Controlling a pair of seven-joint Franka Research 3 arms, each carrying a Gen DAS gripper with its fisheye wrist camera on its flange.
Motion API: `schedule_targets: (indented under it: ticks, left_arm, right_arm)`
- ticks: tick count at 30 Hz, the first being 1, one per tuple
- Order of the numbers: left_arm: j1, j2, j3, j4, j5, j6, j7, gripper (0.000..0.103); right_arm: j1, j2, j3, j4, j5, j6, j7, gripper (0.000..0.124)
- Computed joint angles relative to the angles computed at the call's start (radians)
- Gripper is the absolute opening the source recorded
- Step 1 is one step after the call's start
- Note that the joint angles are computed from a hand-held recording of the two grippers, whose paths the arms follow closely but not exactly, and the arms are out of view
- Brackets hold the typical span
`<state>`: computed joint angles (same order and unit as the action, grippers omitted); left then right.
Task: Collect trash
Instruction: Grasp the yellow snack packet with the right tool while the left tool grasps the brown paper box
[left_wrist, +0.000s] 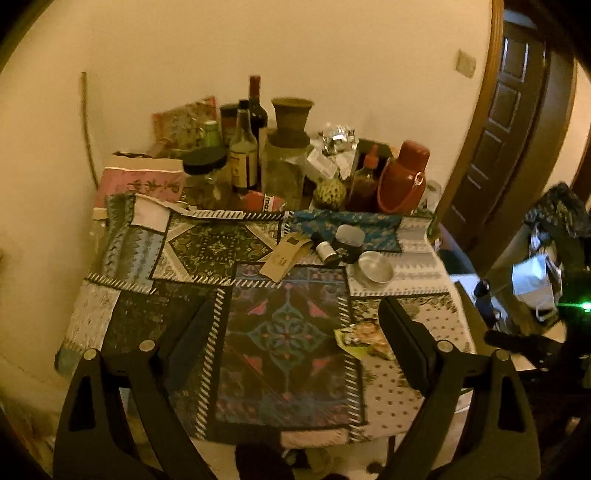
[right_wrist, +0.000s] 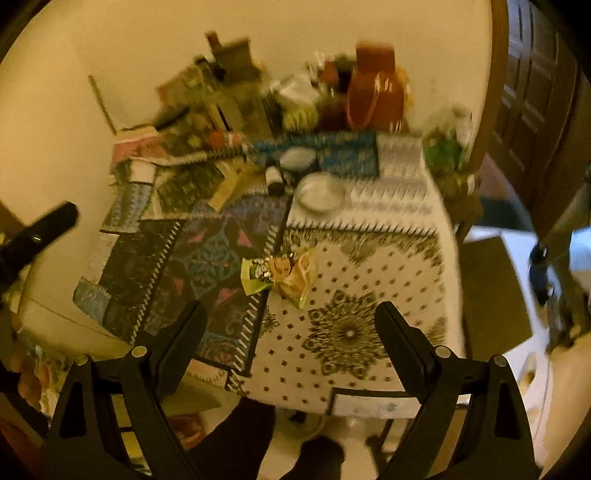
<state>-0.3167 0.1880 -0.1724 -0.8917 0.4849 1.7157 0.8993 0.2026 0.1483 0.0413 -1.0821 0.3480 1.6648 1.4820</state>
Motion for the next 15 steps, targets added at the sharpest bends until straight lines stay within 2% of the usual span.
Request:
schedule_targets:
  ticks: [6,9,11,15]
  left_arm:
    - [0.088,0.096,0.028,0.094,-0.121,-0.024,0.192,0.091]
    - [0.129,0.136,0.034,0.118,-0.188,-0.033,0.259,0.091]
    - [0.146,0.184,0.038,0.164,-0.217,-0.056,0.3,0.091]
    - [0.171,0.263,0.04,0.236,-0.277,-0.073,0.361,0.091]
  right_arm:
    - [0.039,0.176,0.012,0.137,-0.021,-0.085,0.209,0.09]
    - [0.064,0.225,0.012,0.167,-0.05,-0.079,0.272,0.09]
    - [0.084,0.254,0.011,0.19,-0.084,-0.08,0.292,0.09]
    - [0.129,0.28,0.005,0.216,-0.175,-0.098,0.28,0.077]
